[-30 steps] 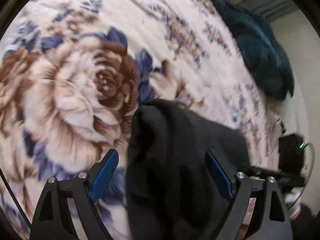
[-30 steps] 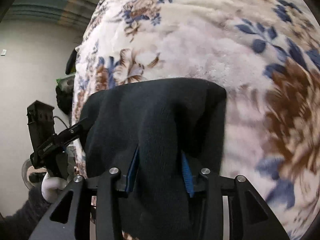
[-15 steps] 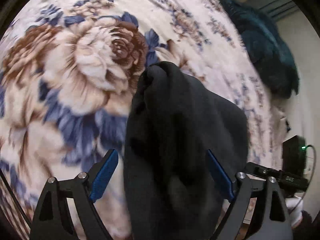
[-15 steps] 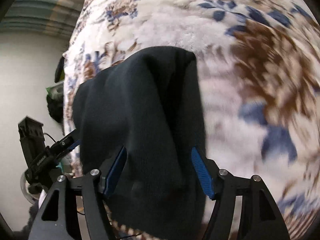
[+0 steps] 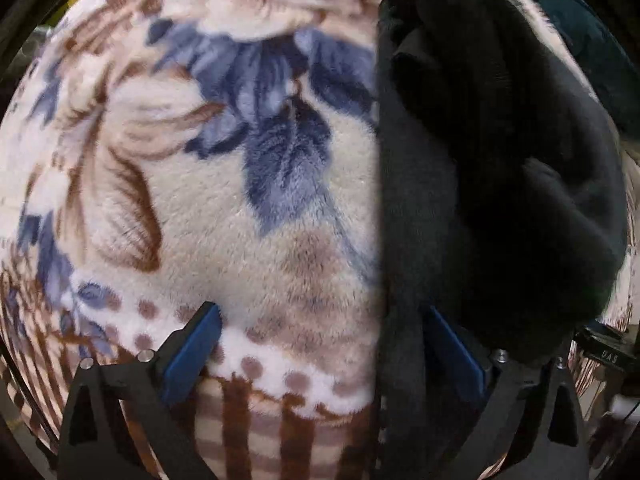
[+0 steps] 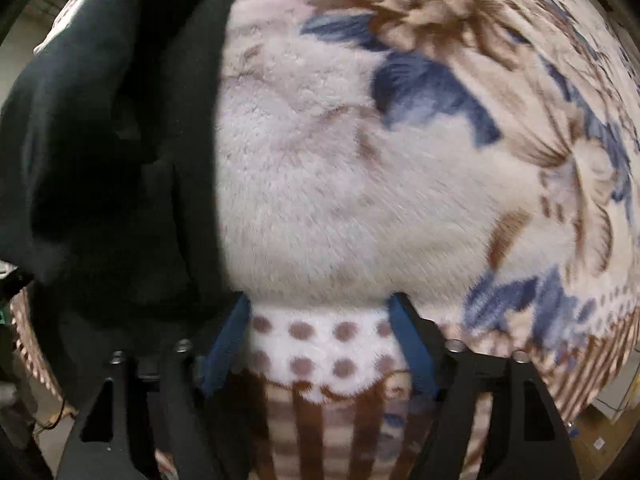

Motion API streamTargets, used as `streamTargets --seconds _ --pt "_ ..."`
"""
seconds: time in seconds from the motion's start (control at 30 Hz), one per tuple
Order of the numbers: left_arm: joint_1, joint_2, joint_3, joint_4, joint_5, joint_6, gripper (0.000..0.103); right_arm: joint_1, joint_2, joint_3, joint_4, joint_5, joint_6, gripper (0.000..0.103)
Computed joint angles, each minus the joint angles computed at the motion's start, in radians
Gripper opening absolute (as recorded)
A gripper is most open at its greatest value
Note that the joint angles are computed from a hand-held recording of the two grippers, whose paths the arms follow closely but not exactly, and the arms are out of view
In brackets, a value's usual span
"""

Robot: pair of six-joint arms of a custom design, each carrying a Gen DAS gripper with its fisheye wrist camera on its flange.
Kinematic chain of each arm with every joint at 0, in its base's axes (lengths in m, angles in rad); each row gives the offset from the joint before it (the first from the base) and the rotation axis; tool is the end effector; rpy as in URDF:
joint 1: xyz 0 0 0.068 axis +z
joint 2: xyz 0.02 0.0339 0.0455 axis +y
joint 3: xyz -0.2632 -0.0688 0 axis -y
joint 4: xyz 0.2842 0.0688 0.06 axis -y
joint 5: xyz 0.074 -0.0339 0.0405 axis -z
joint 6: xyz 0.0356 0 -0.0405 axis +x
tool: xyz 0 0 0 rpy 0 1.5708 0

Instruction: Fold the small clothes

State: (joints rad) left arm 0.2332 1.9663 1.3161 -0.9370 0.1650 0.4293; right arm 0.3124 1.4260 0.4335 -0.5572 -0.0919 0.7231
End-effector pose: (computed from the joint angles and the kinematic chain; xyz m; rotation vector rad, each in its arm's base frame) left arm 0.3732 0.0826 0.1230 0.3007 3.0787 -0.2501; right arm 0.1797 0.0615 0.0593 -0.6329 -3.0462 -0.1406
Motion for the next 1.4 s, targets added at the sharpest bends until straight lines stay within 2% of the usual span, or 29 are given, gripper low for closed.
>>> streamTargets --seconds 0.2,0.27,0.3,0.37,0.4,0.43,0.5,0.57,0.63,0.7,0.77,0.8,0.83,0.87,0.9,0.93,0.97,1.1,1.2,1.23,1.3,1.4 --pt "-0.039 0.067 0.048 0.009 -0.024 -0.121 0.103 -0.002 0.096 0.02 0.097 -0.004 0.098 0.103" --pt "-0.047 0.09 0.097 -0.05 -0.034 -0.118 0.103 -0.019 0.068 0.017 0.078 -0.022 0.069 0.103" --pt "-0.046 0.101 0.134 -0.09 -0.028 -0.117 0.103 -0.045 0.021 0.008 0.05 -0.049 0.042 0.102" --pt "-0.014 0.101 0.213 -0.156 0.059 -0.111 0.101 -0.126 -0.146 -0.025 -0.041 -0.109 -0.012 0.09" --pt "-0.002 0.08 0.242 -0.183 0.11 -0.108 0.101 -0.182 -0.25 -0.039 -0.086 -0.174 -0.044 0.079" --pt "0.001 0.058 0.277 -0.206 0.153 -0.106 0.101 -0.234 -0.336 -0.044 -0.122 -0.238 -0.068 0.075" --pt "-0.007 0.04 0.347 -0.244 0.243 -0.107 0.101 -0.317 -0.44 -0.022 -0.152 -0.343 -0.088 0.075" --pt "-0.04 0.11 0.476 -0.332 0.323 -0.112 0.101 -0.35 -0.382 0.024 -0.114 -0.412 -0.096 0.075" --pt "-0.082 0.151 0.517 -0.334 0.335 -0.138 0.099 -0.385 -0.252 0.071 0.021 -0.505 -0.086 0.075" --pt "-0.145 0.275 0.631 -0.357 0.291 -0.161 0.089 -0.376 -0.073 0.16 0.102 -0.52 -0.081 0.075" --pt "-0.175 0.347 0.682 -0.39 0.27 -0.164 0.07 -0.381 0.101 0.246 0.154 -0.567 -0.074 0.075" --pt "-0.184 0.362 0.686 -0.397 0.263 -0.163 0.07 -0.381 0.198 0.297 0.168 -0.601 -0.089 0.075" --pt "-0.195 0.365 0.682 -0.38 0.252 -0.169 0.064 -0.374 0.255 0.298 0.224 -0.612 -0.08 0.073" --pt "-0.201 0.333 0.647 -0.353 0.252 -0.16 0.054 -0.367 0.304 0.327 0.236 -0.629 -0.086 0.067" --pt "-0.21 0.312 0.632 -0.322 0.254 -0.14 0.046 -0.356 0.335 0.352 0.236 -0.637 -0.101 0.044" --pt "-0.212 0.266 0.583 -0.295 0.249 -0.128 0.035 -0.336 0.349 0.376 0.245 -0.623 -0.085 0.038" --pt "-0.214 0.257 0.584 -0.285 0.255 -0.123 0.031 -0.318 0.346 0.401 0.242 -0.595 -0.088 0.034" --pt "-0.192 0.198 0.549 -0.207 0.324 -0.148 0.029 -0.273 0.229 0.443 0.22 -0.467 -0.127 0.029" --pt "-0.16 0.189 0.597 -0.179 0.424 -0.193 0.029 -0.29 0.169 0.472 0.218 -0.456 -0.158 0.028" --pt "-0.146 0.198 0.623 -0.164 0.48 -0.206 0.029 -0.307 0.166 0.486 0.211 -0.462 -0.18 0.028" --pt "-0.132 0.214 0.631 -0.123 0.527 -0.235 0.029 -0.321 0.194 0.521 0.237 -0.465 -0.201 0.028" --pt "-0.136 0.254 0.573 -0.043 0.525 -0.233 0.029 -0.307 0.264 0.561 0.239 -0.419 -0.25 0.028"
